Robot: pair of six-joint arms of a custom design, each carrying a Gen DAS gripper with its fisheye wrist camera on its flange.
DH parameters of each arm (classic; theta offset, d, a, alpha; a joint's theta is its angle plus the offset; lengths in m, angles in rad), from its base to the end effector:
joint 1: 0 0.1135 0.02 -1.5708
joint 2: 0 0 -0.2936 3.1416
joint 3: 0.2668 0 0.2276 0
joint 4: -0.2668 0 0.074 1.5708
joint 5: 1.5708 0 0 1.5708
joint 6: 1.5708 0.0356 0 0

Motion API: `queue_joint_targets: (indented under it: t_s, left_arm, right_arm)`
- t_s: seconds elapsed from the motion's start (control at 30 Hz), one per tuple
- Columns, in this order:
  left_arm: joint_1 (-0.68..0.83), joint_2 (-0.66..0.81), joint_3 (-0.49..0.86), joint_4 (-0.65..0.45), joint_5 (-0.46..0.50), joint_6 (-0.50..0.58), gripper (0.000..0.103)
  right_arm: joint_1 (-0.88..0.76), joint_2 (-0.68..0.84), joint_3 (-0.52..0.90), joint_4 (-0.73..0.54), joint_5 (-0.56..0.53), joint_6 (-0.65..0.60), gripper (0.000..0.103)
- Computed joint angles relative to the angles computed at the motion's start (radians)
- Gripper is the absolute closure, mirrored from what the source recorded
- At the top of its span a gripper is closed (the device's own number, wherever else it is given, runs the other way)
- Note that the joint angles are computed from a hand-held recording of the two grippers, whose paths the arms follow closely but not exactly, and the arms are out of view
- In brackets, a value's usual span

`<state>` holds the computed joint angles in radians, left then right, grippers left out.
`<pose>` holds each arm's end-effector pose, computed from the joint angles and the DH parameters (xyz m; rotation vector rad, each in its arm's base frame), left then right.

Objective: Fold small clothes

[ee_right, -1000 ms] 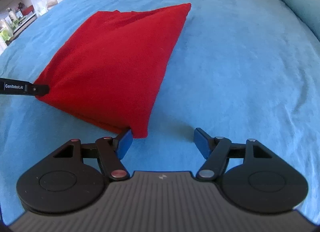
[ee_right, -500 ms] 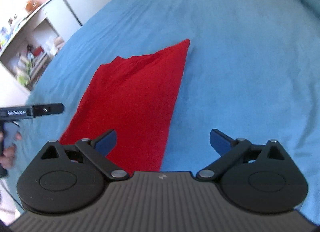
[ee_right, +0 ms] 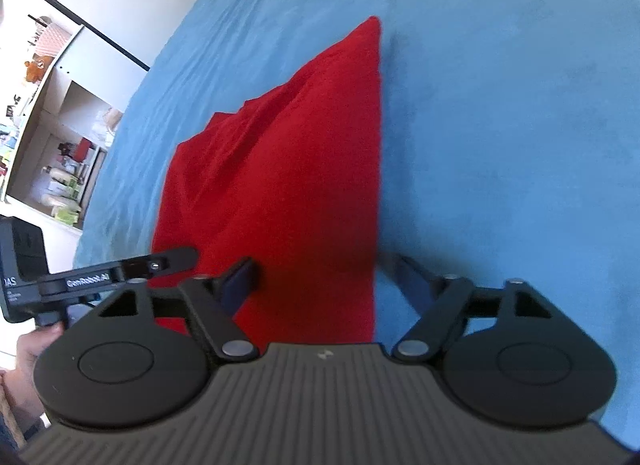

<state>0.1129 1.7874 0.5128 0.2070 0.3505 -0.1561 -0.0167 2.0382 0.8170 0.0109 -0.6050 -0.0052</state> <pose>0.2561 0.0167 0.1136 -0.2321 2.6005 -0.4762 0.3206 0.0149 0.0933 -0.1361 2.6628 0.8254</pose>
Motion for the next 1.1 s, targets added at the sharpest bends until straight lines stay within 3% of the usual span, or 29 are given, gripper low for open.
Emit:
queue_joint_targets:
  t_s: [0.1,0.17,0.27,0.43,0.57,0.63,0.73,0.87,1.0,1.03,1.1]
  left_arm:
    - [-0.01,-0.013,-0.008,0.002,-0.009,0.02,0.059]
    - [-0.019,-0.023,-0.007,-0.001,-0.02,0.018,0.066]
    - [-0.045,-0.066,-0.021,-0.006,-0.052,-0.003,0.072]
    - [-0.119,-0.206,-0.048,-0.061,-0.122,-0.053,0.075]
    - [-0.21,-0.418,-0.111,-0.127,-0.147,-0.143,0.076]
    - [-0.301,-0.525,-0.137,-0.182,-0.183,-0.229,0.076]
    - [-0.546,-0.643,-0.164,-0.259,-0.331,-0.423,0.076]
    - [-0.966,-0.613,-0.165,-0.297,-0.588,-0.723,0.076]
    - [-1.184,-0.449,-0.179,-0.234,-0.683,-0.931,0.072]
    - [-1.204,-0.428,-0.172,-0.254,-0.701,-0.964,0.071]
    - [-1.277,-0.408,-0.138,-0.361,-0.791,-1.047,0.051]
  right_arm:
    - [0.022,0.017,0.013,0.012,0.007,0.032,0.033]
    - [0.031,0.01,0.002,0.031,0.018,0.037,0.047]
    - [0.041,-0.015,-0.023,0.062,0.023,0.043,0.059]
    - [0.041,-0.118,-0.067,0.062,0.009,0.062,0.063]
    - [-0.01,-0.279,-0.115,-0.05,-0.002,0.003,0.063]
    - [-0.062,-0.376,-0.141,-0.145,0.004,-0.052,0.064]
    - [-0.187,-0.492,-0.164,-0.329,-0.021,-0.208,0.063]
    - [-0.41,-0.601,-0.18,-0.585,-0.018,-0.499,0.063]
    - [-0.59,-0.596,-0.269,-0.608,0.045,-0.749,0.061]
    - [-0.624,-0.585,-0.298,-0.577,0.061,-0.789,0.053]
    - [-0.66,-0.583,-0.337,-0.518,0.115,-0.803,0.041]
